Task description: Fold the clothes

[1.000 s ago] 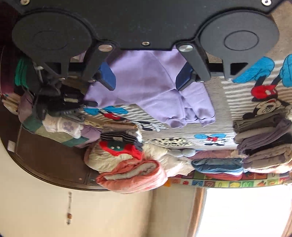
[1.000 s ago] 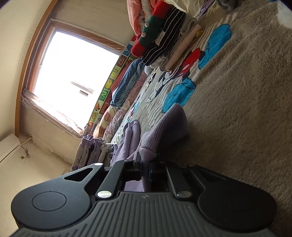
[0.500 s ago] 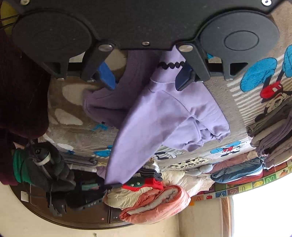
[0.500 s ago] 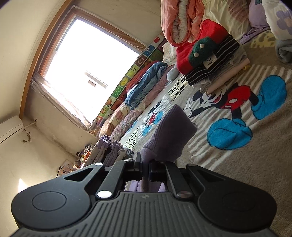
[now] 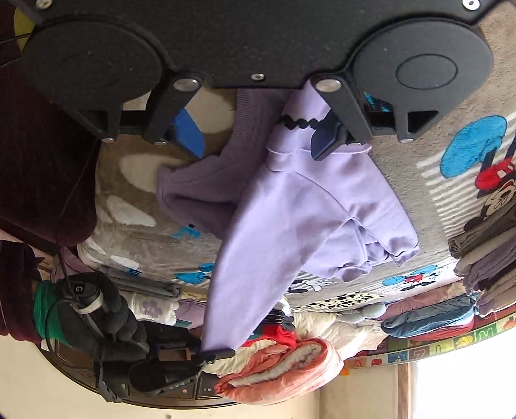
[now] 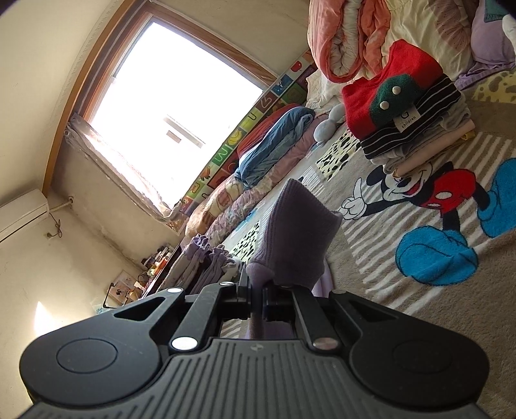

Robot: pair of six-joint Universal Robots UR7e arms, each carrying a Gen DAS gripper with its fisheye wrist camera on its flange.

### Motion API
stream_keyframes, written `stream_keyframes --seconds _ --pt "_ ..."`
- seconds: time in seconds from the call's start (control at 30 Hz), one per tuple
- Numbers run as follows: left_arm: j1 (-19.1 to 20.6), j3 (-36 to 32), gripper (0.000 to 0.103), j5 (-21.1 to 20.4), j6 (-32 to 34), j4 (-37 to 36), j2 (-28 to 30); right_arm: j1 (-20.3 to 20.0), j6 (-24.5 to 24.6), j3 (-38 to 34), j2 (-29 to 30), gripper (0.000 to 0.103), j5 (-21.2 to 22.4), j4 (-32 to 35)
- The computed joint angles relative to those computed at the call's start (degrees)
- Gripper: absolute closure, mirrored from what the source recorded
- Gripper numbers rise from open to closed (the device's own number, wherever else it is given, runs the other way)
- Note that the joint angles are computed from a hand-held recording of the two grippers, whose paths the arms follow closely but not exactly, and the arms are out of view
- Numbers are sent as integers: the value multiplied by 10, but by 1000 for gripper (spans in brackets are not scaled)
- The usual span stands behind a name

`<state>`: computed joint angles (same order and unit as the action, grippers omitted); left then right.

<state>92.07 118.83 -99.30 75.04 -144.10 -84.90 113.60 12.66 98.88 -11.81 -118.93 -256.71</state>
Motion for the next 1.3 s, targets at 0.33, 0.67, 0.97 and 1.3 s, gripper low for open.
stream_keyframes --seconds 0.33,0.67,0.97,1.3 --pt "-25 36 23 91 17 -31 19 9 -2 -18 -9 95 25 37" --pt "-11 -11 23 57 -17 50 21 28 -15 -133 -7 95 20 198" --pt "-3 -49 23 36 -45 112 33 21 -9 -275 32 95 -16 364" --pt "8 -90 23 12 -62 172 51 2 -14 -452 110 95 -49 546"
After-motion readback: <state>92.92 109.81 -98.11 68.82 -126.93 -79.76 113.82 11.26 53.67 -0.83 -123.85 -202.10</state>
